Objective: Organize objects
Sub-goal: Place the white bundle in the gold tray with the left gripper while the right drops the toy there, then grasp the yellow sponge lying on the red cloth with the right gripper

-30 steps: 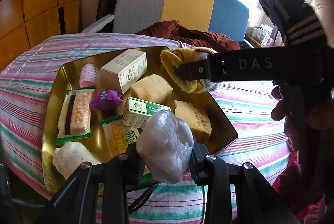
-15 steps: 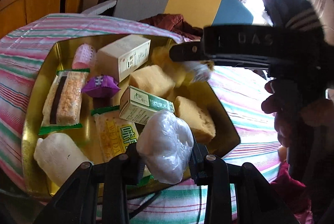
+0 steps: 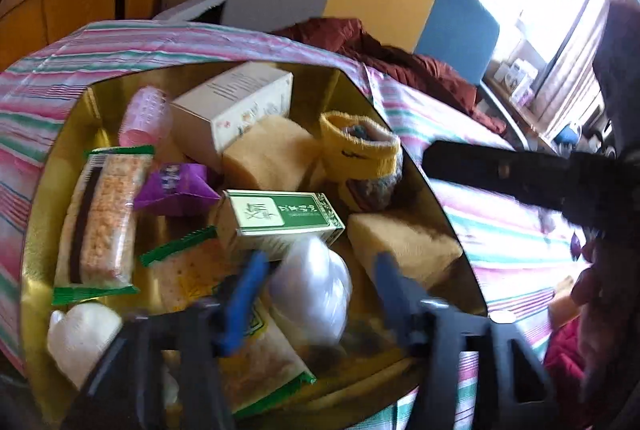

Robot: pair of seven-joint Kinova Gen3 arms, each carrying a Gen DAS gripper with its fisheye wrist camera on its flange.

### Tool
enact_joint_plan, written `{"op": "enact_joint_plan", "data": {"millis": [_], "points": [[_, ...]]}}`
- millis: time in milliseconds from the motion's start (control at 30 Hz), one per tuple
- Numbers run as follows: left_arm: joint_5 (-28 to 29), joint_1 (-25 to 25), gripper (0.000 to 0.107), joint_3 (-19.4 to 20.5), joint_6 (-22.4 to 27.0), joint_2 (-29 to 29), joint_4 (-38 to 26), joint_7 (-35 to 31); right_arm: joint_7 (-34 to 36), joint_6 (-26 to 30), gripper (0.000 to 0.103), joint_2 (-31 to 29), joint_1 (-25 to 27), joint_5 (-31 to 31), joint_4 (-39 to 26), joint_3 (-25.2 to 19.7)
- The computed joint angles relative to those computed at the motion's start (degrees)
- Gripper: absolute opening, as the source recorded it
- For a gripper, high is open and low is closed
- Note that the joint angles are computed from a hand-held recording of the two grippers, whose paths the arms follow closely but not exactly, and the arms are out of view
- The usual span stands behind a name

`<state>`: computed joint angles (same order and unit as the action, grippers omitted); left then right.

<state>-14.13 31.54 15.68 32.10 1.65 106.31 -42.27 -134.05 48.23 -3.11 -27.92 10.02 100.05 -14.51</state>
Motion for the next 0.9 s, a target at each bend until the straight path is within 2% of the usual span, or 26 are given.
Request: {"op": "enact_joint_plan", "data": {"millis": [300,467,667,900], "points": [[-3.6,-1.2,0.074,2.7,1.7,-5.5,3.2,4.9,-5.0,1.0,0.08,-2.2,-0.5,1.7,2.8,-2.2],[-7.3,-3.3,0.075,6.2,5.8,-8.7,4.7,11.6,-7.8,1.9,0.081,-2.9,-1.2,3.2,3.9,-3.5],[-14.7,-5.1,0.08,11.8,13.1,-11.2,4.4,20.3,-12.4,4.0,0.081,-3.6,-2.6,6.2,5.2,-5.9],[-22.3,-4.3,0.08,16.4,19.0,-11.3,2.8,26.0,-17.0,7.1,0.081,-4.3,-5.1,10.7,5.5,-8.8]]}}
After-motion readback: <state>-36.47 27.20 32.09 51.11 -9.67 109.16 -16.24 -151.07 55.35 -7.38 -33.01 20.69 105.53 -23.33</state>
